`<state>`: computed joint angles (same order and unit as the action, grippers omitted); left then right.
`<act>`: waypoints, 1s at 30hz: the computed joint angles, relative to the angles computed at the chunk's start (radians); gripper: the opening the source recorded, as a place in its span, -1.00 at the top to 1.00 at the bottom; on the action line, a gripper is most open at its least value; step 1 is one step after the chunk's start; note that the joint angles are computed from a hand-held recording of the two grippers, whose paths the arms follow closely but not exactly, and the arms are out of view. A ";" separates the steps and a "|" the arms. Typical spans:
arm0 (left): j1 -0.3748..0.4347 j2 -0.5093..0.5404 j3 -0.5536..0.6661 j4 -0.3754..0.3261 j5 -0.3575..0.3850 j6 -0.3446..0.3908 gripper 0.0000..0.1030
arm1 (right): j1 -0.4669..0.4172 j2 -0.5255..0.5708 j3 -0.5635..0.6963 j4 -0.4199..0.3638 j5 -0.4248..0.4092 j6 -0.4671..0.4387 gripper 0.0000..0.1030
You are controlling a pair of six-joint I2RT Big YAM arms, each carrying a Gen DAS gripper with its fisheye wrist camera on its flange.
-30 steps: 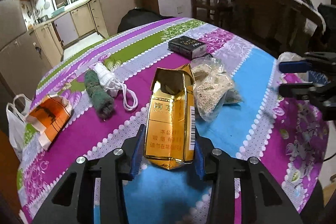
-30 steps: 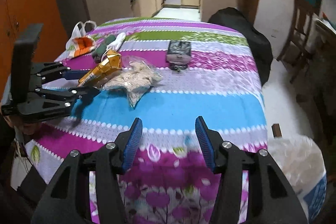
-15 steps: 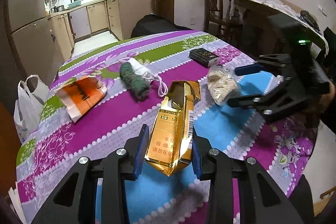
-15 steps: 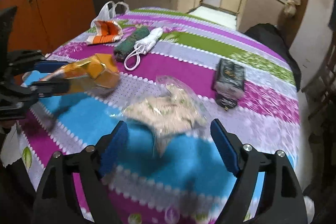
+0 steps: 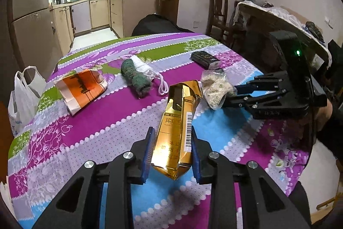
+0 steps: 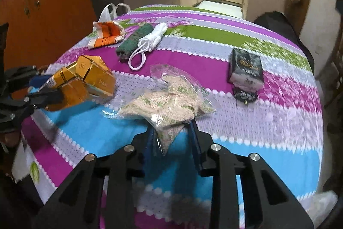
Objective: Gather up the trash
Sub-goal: 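Grasp the gold snack bag with the left tool while the right tool grasps the clear seed bag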
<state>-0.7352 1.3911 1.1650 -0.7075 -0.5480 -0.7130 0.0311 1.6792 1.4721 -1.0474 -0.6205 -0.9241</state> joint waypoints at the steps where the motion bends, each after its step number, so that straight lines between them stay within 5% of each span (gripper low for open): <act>1: -0.002 -0.001 0.001 0.000 -0.002 -0.001 0.38 | -0.006 -0.006 -0.006 -0.001 -0.006 0.010 0.45; 3: -0.012 -0.004 0.004 -0.002 -0.009 -0.007 0.39 | -0.023 -0.025 -0.023 0.003 -0.025 0.043 0.45; 5: -0.018 -0.005 0.009 -0.011 -0.003 -0.022 0.79 | -0.042 -0.040 -0.033 -0.004 -0.046 0.067 0.46; 20: -0.082 0.024 0.093 -0.087 -0.063 -0.048 0.79 | -0.154 -0.131 -0.066 -0.069 -0.132 0.095 0.46; 30: -0.144 0.099 0.195 -0.213 -0.123 -0.091 0.79 | -0.206 -0.174 -0.111 -0.111 -0.144 0.052 0.46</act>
<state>-0.8789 1.4903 1.3604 -0.9209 -0.6713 -0.8037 -0.1744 1.5048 1.3608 -1.1586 -0.7645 -0.8719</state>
